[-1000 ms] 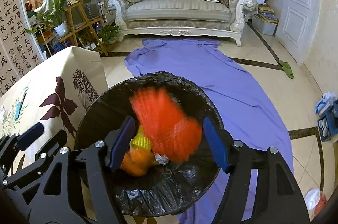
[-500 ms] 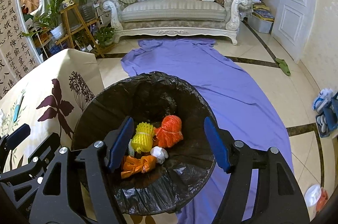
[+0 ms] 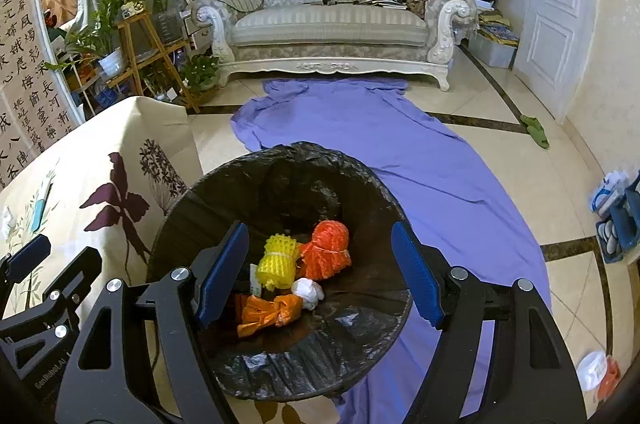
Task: Collect trash
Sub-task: 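Move both open tools back over the table, then grasp the blue-and-white tube with the right tool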
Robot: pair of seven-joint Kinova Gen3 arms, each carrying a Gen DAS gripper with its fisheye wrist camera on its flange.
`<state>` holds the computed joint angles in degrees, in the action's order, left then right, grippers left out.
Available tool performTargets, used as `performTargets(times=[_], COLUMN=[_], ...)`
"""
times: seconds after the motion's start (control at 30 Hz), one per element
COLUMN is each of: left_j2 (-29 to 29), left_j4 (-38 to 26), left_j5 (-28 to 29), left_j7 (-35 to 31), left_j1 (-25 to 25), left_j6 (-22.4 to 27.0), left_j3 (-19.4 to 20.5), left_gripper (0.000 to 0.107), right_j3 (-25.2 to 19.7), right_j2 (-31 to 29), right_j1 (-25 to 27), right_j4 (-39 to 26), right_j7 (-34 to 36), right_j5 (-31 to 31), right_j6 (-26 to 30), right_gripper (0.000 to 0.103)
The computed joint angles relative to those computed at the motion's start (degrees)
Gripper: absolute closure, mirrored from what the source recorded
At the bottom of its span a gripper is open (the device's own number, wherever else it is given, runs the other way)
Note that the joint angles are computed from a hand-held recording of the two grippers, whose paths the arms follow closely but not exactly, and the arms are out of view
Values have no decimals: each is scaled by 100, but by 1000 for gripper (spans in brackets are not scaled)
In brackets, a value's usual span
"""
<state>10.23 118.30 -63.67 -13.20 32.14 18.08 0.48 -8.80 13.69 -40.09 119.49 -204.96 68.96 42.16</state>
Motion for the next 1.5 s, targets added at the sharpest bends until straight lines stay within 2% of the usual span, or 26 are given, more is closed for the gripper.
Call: performTargets(times=[0.17,0.4,0.7,1.07,1.33,1.37,1.43,1.5], left_j2=[-150,-351,-593,-584,-498,-483,-478,-487], left_j4=[158,401,779,869,818,807,808,815], left_j5=[80,-97,-233,-267,-177,-125,24,251], left_j7=[23,259,346,259,-79,-159,-330,-589], left_j1=[-231,-681,-1604,-2552,-2990,-3023,-3102,-3192], left_j6=[-35,38,29,-104,-295,-309,-383,-483], left_j3=[-55,-73,-73,-383,-632,-658,-730,-779], left_gripper=[30,30,30,30,30,30,30,30], right_j3=[-47,-23,130,360,391,385,357,361], right_j2=[126,368,827,1500,2171,2276,2479,2639], right_j1=[-120,-404,-882,-1201,-1263,-1256,-1227,-1215], right_j4=[-247,-708,-1598,-2878,-4132,-4317,-4685,-4980], right_j7=[208,652,1709,3343,4760,4949,5340,5671], right_j5=[-84,-200,-556,-1516,-2407,-2535,-2809,-3044], right_j6=[38,-56,-347,-630,-427,-370,-235,-137], right_gripper=[31,31,31,31,31,32,41,44])
